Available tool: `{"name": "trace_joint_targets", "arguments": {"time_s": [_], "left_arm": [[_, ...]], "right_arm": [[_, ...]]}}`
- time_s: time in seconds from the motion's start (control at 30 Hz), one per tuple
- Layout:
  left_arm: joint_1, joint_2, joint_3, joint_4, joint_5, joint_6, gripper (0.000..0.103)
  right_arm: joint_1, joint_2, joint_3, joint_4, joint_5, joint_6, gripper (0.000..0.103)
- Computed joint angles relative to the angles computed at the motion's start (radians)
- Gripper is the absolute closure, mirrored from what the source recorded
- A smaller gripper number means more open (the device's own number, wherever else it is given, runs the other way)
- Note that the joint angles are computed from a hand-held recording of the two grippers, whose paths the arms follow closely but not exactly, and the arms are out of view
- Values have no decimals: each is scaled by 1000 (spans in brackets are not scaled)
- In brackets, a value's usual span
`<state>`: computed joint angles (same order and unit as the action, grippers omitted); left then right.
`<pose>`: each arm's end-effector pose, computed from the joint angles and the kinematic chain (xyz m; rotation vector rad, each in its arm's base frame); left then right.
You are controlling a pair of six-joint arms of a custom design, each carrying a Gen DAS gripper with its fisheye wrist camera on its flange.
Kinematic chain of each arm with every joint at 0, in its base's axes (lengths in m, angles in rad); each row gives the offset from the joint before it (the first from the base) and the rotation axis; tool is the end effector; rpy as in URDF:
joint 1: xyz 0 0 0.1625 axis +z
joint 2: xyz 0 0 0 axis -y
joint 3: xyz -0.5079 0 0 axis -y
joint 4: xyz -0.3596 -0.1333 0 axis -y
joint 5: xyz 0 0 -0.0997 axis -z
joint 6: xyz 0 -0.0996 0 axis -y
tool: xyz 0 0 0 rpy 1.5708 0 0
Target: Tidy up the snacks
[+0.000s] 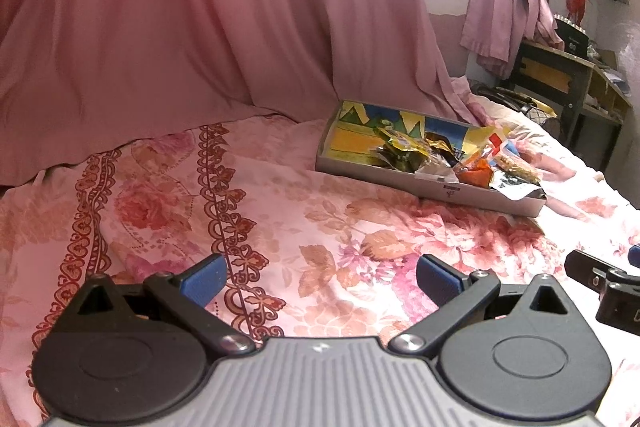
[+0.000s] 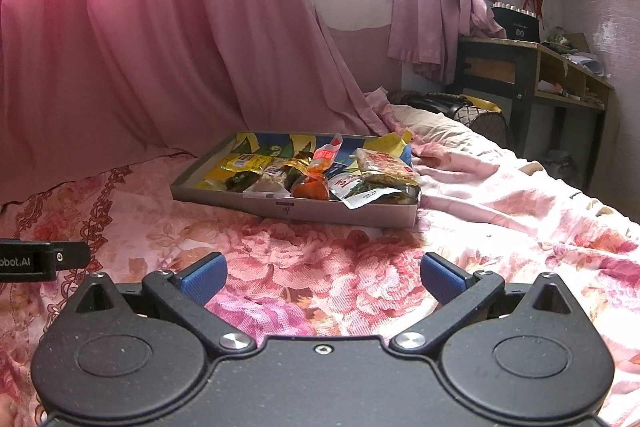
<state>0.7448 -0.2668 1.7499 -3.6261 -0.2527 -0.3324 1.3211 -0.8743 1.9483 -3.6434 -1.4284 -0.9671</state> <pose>-0.2992 -0.5883 -0.0288 0.0454 1.9957 -1.3044 -0.0138 -0.6509 0.2664 0.9376 -2.2327 1.1815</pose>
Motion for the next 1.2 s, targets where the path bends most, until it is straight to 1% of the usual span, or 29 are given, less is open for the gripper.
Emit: {"name": "trace_joint_targets", "arguments": {"time_s": [0.17,0.5,1.2], "left_arm": [[2,-4,5,30,1,-28,0],[2,-8,12,46,4,-58,0],[-1,-9,14,57,7,-69,0]], "right_arm": [[0,0,0,0,0,0,1],[0,1,-1,1,-2,-2,1],[-5,1,-4,3,-7,-7,1]]}}
